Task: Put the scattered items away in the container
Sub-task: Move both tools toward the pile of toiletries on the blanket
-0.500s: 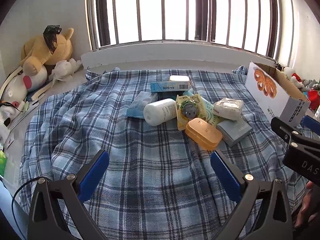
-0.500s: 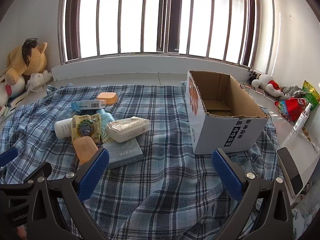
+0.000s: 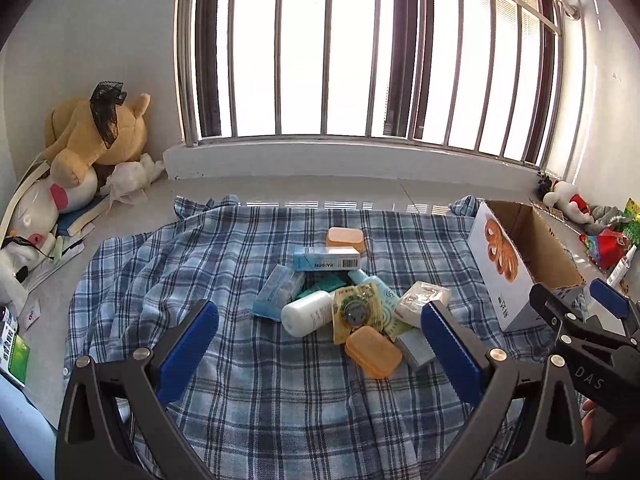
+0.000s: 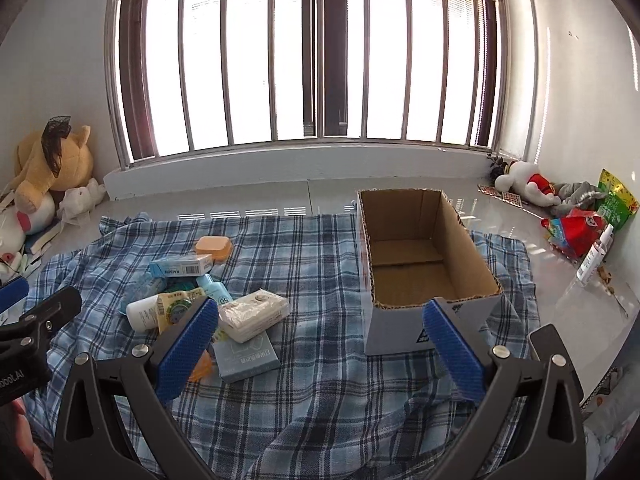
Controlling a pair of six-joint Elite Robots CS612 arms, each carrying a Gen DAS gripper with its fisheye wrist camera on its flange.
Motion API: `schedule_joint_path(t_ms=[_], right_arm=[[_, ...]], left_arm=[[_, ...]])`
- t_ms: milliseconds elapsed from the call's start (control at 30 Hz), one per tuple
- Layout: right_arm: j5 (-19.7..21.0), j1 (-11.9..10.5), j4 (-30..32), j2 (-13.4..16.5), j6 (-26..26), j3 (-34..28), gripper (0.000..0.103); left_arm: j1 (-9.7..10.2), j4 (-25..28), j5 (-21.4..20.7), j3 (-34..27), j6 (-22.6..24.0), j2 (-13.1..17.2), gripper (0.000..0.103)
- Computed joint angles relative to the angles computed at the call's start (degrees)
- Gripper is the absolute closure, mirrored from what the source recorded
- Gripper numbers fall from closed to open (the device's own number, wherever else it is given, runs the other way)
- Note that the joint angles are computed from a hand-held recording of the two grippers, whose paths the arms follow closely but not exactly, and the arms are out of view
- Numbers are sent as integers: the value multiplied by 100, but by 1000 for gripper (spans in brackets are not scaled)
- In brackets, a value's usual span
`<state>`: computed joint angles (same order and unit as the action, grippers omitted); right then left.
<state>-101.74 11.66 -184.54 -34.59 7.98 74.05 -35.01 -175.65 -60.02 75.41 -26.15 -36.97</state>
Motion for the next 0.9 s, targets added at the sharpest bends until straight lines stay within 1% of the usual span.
schedule_joint_path(t_ms=[133,200,267,300,333,400,500,567,633,700,733,833,900], right_arm=[[279,-23,51,-71,-96,-117,1],[428,-19,175,-62,-72,-288,1],[669,-25,306,-31,-117,-477,1],[727,-19,367,-11,-180,-558,1],[711,-2,391,16,-264,-623,1],[523,48,286,93,-485,-674,1],[255,95,322,242,-714,-737,1],[247,94,505,341,-759,-833,1],[233,99,829,417,-733,-955,1],[289,103,1030,457,-782,-996,1],[350,103,1081,472,-850,-1001,1],[561,102,1394,520,-1015,-1074,1],[761,94,1679,558,-982,-1154,1]], left_arm=[[15,218,142,-215,147,4,0],[58,255,111,-306,93,16,0],[97,184,177,-351,-13,37,0],[114,212,210,-376,-17,45,0],[133,274,222,-396,9,49,0],[164,355,245,-400,73,65,0],[195,412,267,-348,-27,123,0],[249,479,-14,-360,-127,179,0],[302,689,-325,-434,-231,236,0],[323,898,-433,-467,-293,257,0],[319,898,-420,-444,-285,260,0],[287,989,-215,-398,-281,264,0],[274,1074,-154,-408,-230,270,0]])
